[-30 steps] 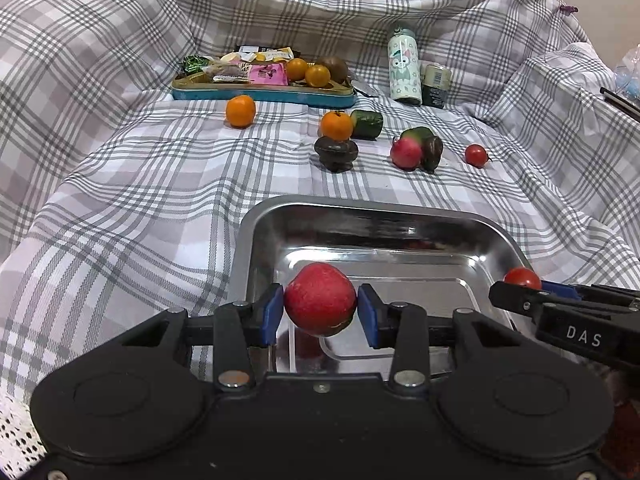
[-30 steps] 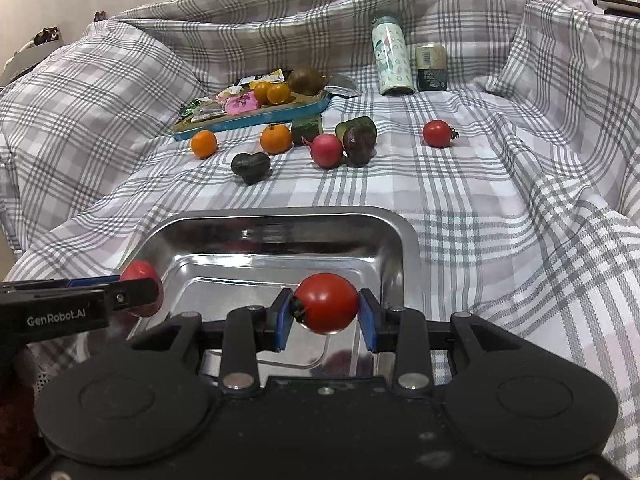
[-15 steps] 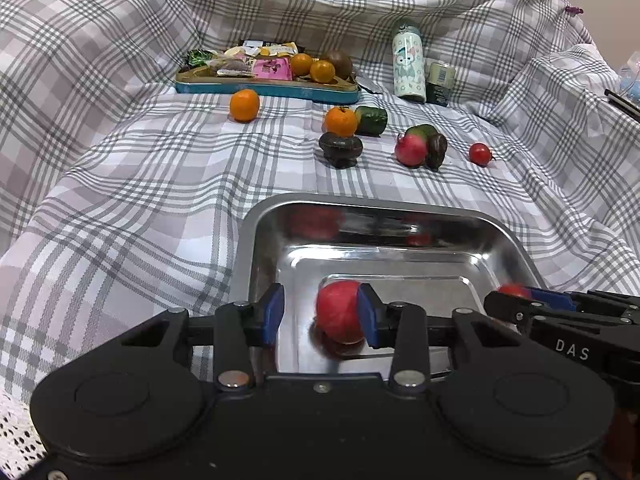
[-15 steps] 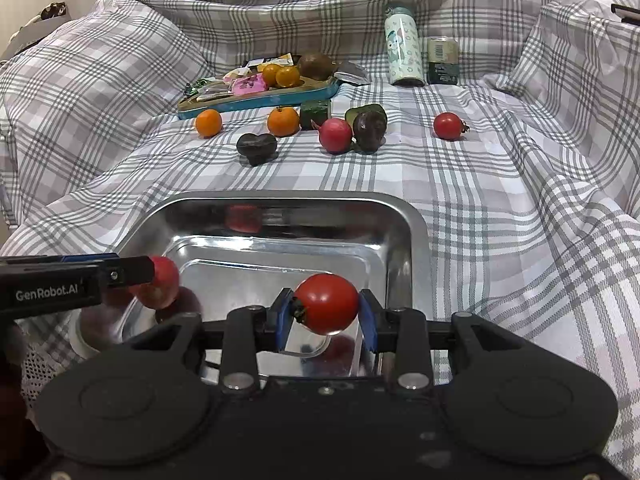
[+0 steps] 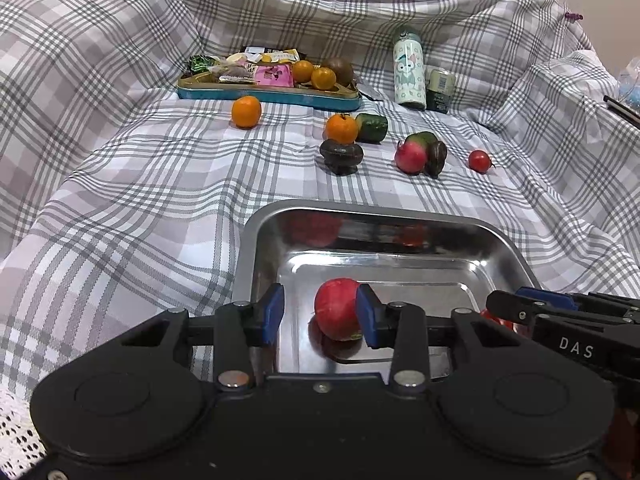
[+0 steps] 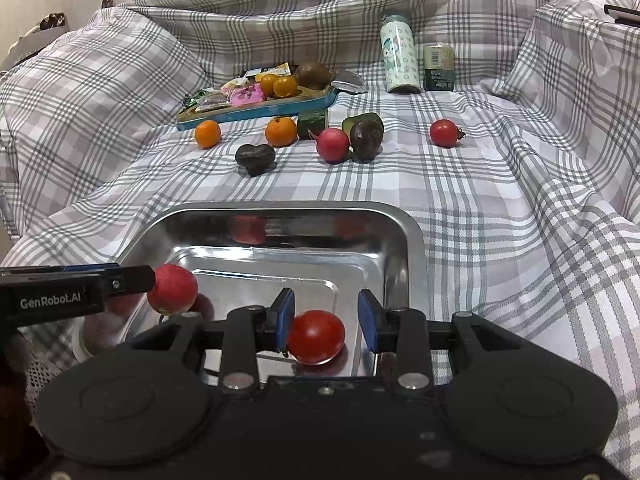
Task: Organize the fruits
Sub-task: 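Carry the apple and tomato over the steel tray and open both tools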
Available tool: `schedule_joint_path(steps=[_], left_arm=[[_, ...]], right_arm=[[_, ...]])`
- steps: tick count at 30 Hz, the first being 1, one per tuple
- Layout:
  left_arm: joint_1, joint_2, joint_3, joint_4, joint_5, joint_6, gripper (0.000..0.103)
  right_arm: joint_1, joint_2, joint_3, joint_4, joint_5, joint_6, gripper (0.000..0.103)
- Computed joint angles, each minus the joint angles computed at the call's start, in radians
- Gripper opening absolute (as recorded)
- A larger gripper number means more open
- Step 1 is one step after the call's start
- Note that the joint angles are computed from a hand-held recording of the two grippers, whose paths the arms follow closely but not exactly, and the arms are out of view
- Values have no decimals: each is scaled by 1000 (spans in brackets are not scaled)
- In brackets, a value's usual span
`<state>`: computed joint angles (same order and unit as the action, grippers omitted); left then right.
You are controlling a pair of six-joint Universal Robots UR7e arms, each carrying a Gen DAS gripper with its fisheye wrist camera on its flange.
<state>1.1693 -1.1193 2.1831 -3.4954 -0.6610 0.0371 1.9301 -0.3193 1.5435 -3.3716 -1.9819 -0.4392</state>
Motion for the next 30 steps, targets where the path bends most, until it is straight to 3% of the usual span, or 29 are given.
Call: schedule_joint_path(steps=[30], left_arm=[[-6,-1,-6,26,34,-19,47]], right_arm=[[8,-2,-6,25,-21,10,37]])
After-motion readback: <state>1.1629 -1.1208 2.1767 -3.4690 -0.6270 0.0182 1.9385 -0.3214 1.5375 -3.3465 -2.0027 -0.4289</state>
